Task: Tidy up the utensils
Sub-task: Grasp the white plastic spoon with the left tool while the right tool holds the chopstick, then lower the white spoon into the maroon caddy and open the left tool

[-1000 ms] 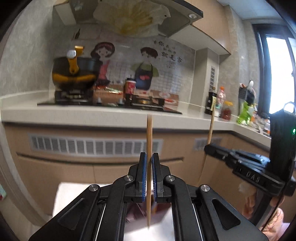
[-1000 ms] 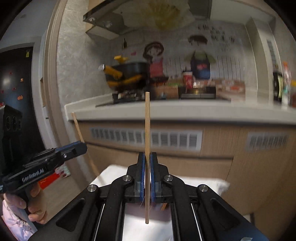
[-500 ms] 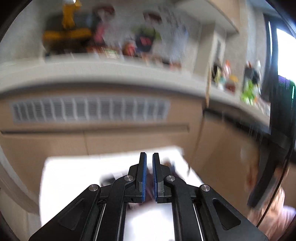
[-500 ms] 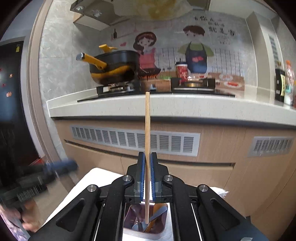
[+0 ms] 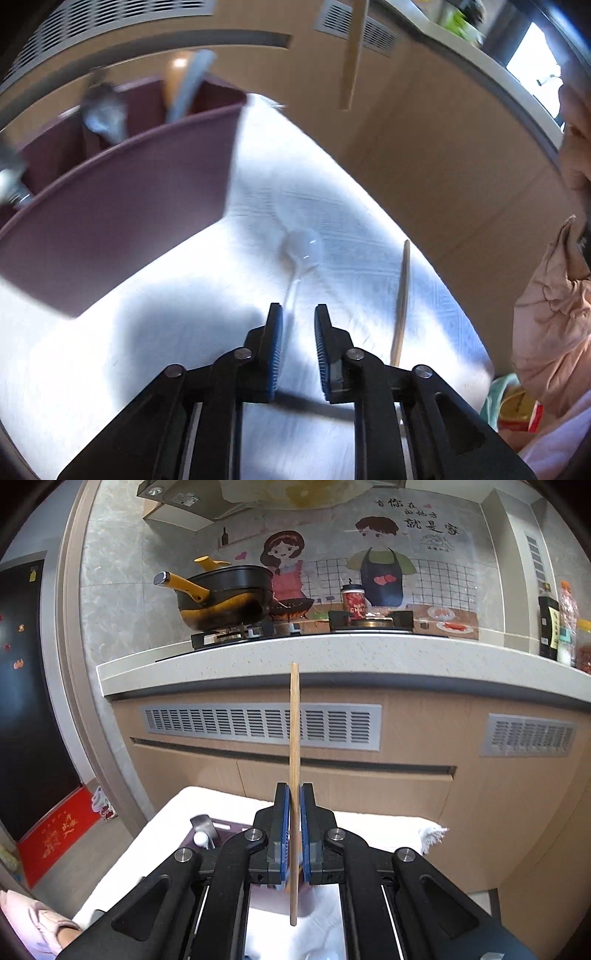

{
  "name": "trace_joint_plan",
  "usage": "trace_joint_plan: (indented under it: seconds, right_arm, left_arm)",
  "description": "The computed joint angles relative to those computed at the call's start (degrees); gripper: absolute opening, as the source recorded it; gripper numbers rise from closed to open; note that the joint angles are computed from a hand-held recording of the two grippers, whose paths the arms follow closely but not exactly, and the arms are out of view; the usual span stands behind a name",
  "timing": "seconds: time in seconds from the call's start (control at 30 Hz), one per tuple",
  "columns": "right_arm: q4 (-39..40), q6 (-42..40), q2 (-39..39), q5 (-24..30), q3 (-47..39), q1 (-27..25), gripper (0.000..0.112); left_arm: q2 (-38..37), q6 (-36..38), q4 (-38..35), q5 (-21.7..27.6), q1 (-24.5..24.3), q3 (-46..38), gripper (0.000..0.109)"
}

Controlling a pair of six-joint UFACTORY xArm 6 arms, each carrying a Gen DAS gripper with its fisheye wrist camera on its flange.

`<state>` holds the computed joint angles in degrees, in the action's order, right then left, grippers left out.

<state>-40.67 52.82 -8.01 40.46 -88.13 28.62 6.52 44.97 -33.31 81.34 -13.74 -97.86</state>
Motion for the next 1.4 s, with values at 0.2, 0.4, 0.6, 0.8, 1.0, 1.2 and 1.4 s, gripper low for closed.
trace_joint_plan:
  seconds: [0.2,0.4,0.6,0.8,1.0,1.2,1.4]
  right_arm:
    - [-0.81,2.21,-4.31,-0.45,5.25,-0.82,0.005]
    - [-1.44,3.2,-6.89,0.05,7.9,-1.37,0.005]
    - [-0.72,3.24,-7.56,0.31,8.75,-1.52,0.005]
    - [-0.88,3.97,-7.56,0.13,8.8,-0.32,0.005]
    - [-3.12,6.47,-7.98,0.62,8.58,2.42,0.005]
    - [-9.34,9.0,-4.9,-0.34,1.27,3.39,0.005]
    - [-8.57,6.21,2.41,-2.6,-8.21,1.84,0.005]
  left_arm:
    - [2.72,0.61,4.38,-6.47,-5.76,-1.11,0.037]
    - [3.57,-4.18,10.65,-11.91,-10.13,-0.37,0.038]
    - [-0.63,-4.35,8.78,-16.31,-8.31,5.18,0.035]
    - [-11.34,-1.12,-2.6,-19.44,-0.43,14.27,0.035]
    - [-18.97,2.99,-15.47,-23.19,7.17,17.76,0.035]
    - [-17.34,7.58,-29.01,-32.46,9.29,8.52,0.035]
    - [-9.57,7.22,-33.63,-41.93,6.06,0.45,0.035]
